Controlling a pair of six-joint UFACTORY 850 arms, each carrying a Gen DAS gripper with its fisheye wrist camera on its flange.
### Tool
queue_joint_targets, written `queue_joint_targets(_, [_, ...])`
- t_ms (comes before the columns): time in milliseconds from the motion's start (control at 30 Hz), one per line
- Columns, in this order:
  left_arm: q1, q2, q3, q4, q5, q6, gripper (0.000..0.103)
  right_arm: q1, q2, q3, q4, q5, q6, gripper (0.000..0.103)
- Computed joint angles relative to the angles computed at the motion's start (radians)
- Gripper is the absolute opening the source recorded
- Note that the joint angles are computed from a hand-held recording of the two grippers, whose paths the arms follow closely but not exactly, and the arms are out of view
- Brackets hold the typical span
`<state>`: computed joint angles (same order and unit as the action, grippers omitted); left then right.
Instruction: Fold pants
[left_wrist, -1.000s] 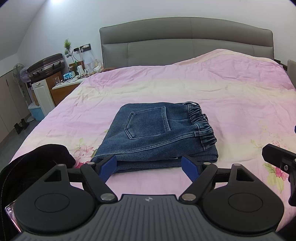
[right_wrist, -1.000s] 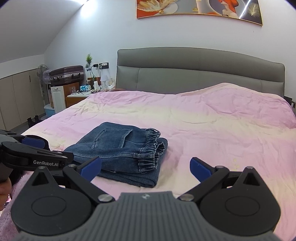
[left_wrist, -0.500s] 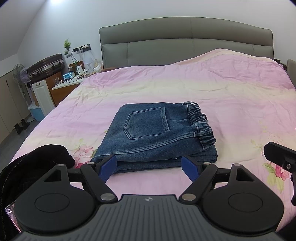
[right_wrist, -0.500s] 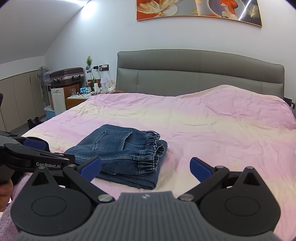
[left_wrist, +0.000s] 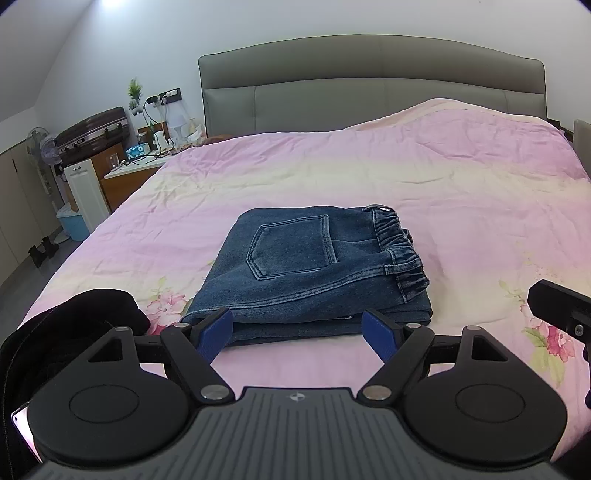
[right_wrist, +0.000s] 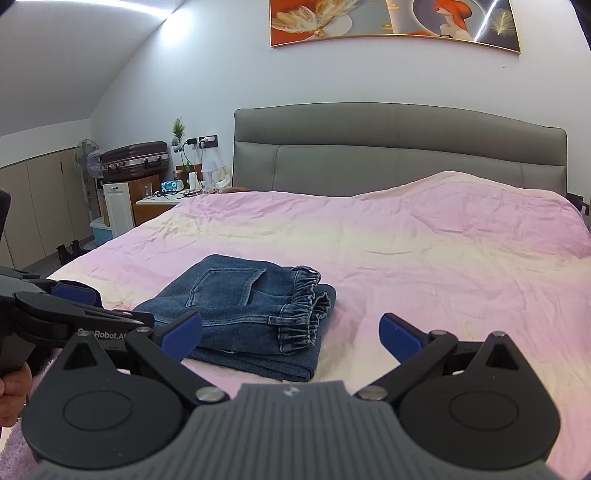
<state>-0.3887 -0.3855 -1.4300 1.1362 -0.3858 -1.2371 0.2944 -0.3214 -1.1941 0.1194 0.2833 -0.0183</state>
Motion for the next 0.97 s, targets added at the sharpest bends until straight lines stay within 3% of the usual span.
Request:
queue_joint_targets(700, [0.009, 0.008, 0.011, 0.008, 0.036, -0.027, 0.093, -0.001, 0.004, 0.006, -0.026, 0.008, 0.030, 0.098])
queue_joint_targets(967, [0.009, 0.009, 0.005, -0.054, 0.052, 0.019, 0.093, -0.006, 0.006, 0.009, -0.054, 0.008, 0.063, 0.098])
